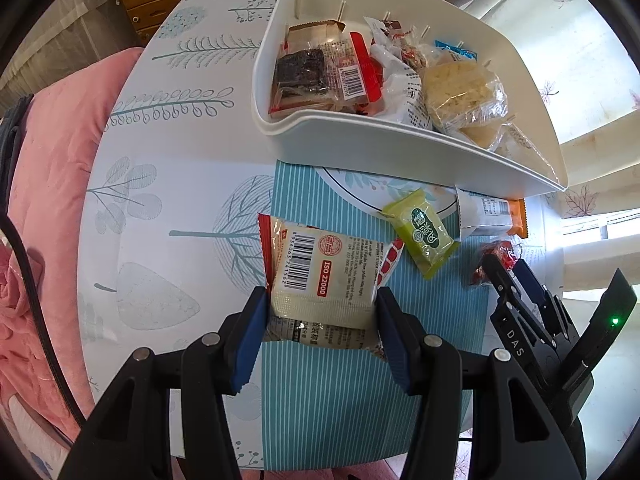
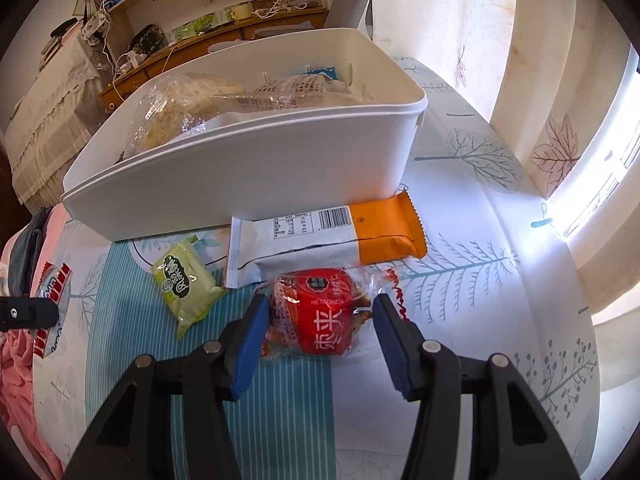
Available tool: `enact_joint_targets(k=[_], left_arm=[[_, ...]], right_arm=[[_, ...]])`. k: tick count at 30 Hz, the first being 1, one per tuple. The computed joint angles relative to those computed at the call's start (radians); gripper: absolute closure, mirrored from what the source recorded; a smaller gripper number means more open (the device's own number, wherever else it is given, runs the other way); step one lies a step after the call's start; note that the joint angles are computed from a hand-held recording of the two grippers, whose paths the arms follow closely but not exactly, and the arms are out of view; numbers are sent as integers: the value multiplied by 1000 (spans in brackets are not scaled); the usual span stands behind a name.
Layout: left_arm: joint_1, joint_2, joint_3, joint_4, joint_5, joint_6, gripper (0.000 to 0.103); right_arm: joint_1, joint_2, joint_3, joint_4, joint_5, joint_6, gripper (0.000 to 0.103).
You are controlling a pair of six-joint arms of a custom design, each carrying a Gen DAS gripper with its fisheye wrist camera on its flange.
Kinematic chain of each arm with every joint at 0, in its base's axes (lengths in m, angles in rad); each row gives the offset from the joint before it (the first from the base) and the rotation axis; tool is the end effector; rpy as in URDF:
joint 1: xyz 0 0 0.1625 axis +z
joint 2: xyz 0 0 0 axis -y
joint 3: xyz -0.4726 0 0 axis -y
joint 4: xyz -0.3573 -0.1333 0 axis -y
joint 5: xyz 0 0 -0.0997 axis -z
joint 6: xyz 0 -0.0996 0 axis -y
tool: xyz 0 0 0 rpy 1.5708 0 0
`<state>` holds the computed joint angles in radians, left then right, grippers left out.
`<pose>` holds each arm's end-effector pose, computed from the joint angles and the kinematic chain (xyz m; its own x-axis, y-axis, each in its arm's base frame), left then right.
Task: Organize snacks
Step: 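Grasp the white biscuit packet with the left tool while the right tool grasps the red bun bag, then carry both packets over the tray and open both tools to release them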
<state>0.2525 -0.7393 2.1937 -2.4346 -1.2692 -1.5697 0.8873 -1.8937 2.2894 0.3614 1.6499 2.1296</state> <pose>-0.3665 -0.2628 -0.0085 -0.8044 -0.2064 -0.5571 -0.0775 0.9661 -0.2461 -0.0186 -0.2214 0.3323 -0.7583 -0.0942 0.6450 -0.3947 0.8539 -0.3393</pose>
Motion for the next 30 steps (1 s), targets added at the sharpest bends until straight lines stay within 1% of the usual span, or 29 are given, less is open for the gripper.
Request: enact_joint_targets(k=[5,8,10,13,16,17,18,22,26,27,30], left_arm=[[0,-18,-15,25,1,11,51],[1,-34,-23,39,2,20,51],[2,-43,-34,64,-1,24,51],[3,-60,-48,92,0,30,51],[6,-81,-62,120,-1,37,51],[7,-88,-69,133,0,39,51],[7,-95,-75,145,4,43,51],[7,-120,-99,186,25,48,51],[10,-143,-118,215,45,57,51],[10,-148,-123,222,53,60,51],[16,-159,-146,244,76,74,51]], right_arm=[[4,4,-19,47,5,52,50],[-10,-4,-27,88,-5,72,50],[-8,-5,-32,111,4,88,50],[16,-2,-42,144,28,116,50],[46,-9,-49,179,39,135,50],[45,-19,-49,194,33,132,50],[61,-20,-54,209,37,141,50],[162,-11,-81,260,64,191,50],[299,18,-121,301,113,270,50],[344,29,-135,311,126,295,50],[433,52,-164,325,153,344,50]])
